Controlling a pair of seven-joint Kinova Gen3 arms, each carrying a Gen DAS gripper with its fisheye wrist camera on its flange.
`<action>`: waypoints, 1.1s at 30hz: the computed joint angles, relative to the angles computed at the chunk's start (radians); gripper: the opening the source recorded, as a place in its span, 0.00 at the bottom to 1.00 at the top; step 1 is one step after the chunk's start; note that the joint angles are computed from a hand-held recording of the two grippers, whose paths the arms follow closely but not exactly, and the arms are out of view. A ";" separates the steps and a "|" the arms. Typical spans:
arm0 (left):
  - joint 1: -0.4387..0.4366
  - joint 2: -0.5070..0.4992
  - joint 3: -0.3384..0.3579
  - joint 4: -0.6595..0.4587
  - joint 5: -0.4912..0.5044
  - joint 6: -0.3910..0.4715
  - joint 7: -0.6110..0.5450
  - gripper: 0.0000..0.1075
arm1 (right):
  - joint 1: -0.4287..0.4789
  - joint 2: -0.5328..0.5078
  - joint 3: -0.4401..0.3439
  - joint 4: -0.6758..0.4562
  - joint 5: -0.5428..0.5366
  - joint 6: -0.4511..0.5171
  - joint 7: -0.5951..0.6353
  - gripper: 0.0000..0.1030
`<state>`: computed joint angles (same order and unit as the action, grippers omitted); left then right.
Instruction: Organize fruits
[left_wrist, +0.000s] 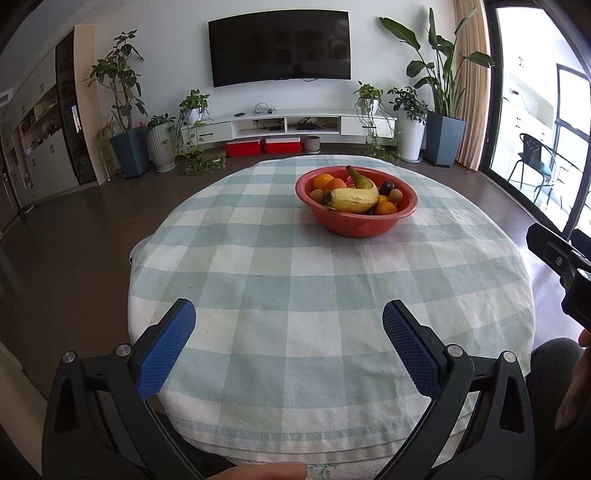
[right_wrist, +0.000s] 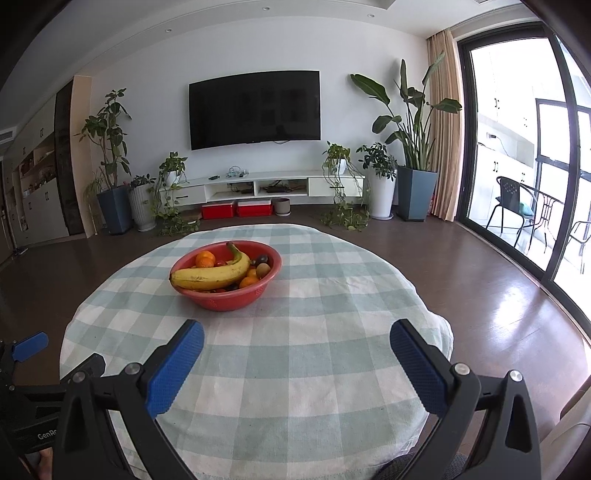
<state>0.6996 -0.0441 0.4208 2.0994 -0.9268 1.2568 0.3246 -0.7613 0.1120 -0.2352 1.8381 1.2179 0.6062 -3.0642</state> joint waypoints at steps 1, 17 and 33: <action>-0.002 0.003 -0.003 0.002 0.004 -0.007 -0.003 0.96 | 0.001 0.004 0.000 0.003 -0.003 -0.003 0.000 1.00; -0.015 0.034 -0.041 0.018 0.026 -0.086 -0.019 0.96 | -0.002 0.030 0.032 0.001 -0.147 -0.053 0.126 1.00; -0.018 0.032 -0.043 0.023 0.028 -0.097 -0.020 0.96 | -0.007 0.028 0.040 -0.001 -0.188 -0.050 0.165 1.00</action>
